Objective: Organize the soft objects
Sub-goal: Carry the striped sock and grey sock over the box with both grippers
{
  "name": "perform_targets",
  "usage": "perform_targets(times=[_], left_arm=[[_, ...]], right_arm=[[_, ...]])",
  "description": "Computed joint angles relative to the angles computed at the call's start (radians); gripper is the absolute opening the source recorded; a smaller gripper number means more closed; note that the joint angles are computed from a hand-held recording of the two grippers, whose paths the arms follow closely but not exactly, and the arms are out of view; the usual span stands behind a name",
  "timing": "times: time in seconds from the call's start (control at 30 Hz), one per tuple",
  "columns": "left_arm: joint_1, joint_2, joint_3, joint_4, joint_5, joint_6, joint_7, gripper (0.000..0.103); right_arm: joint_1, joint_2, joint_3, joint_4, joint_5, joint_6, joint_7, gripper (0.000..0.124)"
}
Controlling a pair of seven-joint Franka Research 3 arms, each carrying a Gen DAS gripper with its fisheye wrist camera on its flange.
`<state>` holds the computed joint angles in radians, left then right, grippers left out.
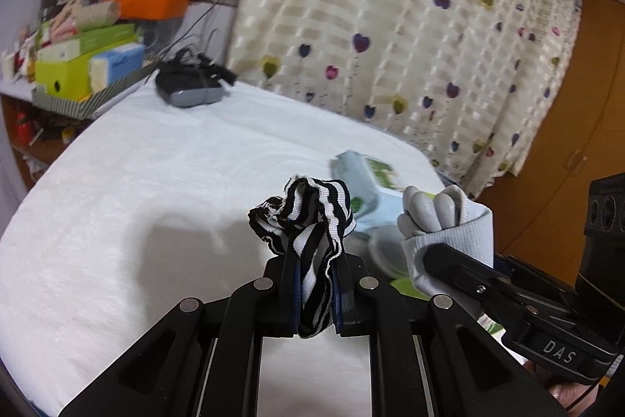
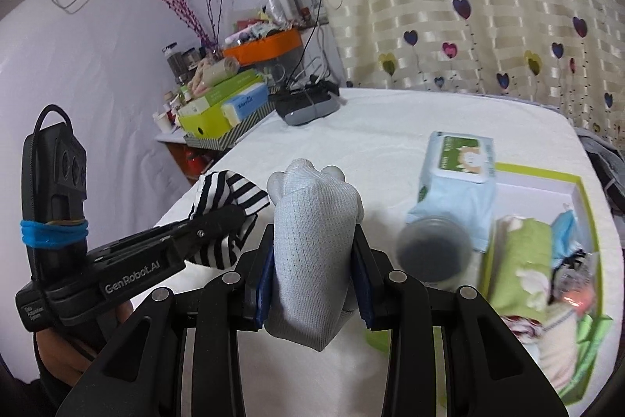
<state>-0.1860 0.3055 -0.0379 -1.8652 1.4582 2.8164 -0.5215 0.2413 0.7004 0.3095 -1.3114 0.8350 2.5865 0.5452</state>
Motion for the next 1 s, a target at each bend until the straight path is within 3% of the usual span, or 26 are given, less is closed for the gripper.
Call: perform_targets(times=[0.4,1.0], left_arm=[[-0.060,0.057,-0.020,0.109,0.047,-0.001,0.014,0.011],[-0.150,0.207,0.037,0.320,-0.162,0.061,0.280,0.011]], right_arm=[[-0.093,-0.098,0.016,-0.130,0.163,0.060,-0.153,0.036],[-0.150,-0.126,-0.030,-0.137,0.290,0.101,-0.181,0.036]])
